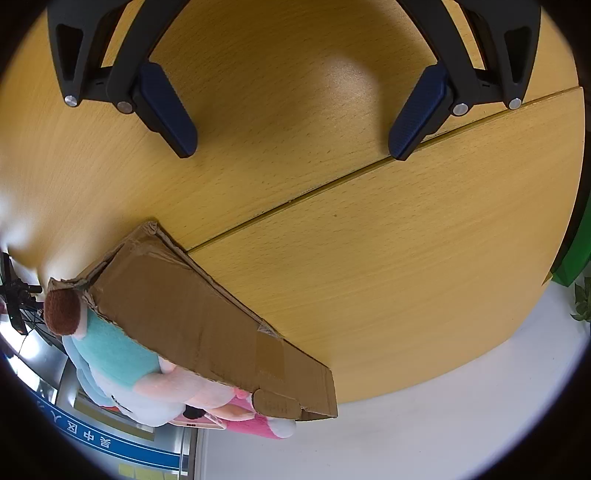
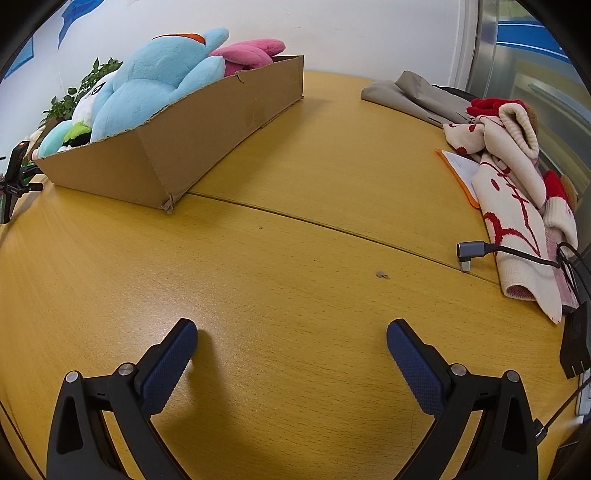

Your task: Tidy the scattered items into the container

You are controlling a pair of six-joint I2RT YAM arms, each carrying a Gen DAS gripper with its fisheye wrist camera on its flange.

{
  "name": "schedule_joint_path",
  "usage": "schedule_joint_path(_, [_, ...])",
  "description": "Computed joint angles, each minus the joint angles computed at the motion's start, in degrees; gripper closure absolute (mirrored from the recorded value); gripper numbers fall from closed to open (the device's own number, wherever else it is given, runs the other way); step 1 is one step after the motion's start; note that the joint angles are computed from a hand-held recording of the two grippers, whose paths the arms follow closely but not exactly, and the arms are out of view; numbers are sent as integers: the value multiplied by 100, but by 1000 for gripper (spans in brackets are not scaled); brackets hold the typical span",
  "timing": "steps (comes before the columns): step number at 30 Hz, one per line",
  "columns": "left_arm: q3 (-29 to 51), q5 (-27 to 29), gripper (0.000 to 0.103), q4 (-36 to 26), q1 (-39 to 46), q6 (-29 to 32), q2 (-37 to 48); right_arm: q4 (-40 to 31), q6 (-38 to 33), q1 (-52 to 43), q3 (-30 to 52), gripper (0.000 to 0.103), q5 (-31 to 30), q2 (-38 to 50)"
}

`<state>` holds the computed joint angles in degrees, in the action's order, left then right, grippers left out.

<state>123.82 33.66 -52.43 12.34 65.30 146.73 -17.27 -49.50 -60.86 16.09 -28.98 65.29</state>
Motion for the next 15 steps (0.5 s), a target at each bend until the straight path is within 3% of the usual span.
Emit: schedule_joint_path(15, [329,-41,0,-163,-56,-61,142,-28,13,20,-14,0,2,-49])
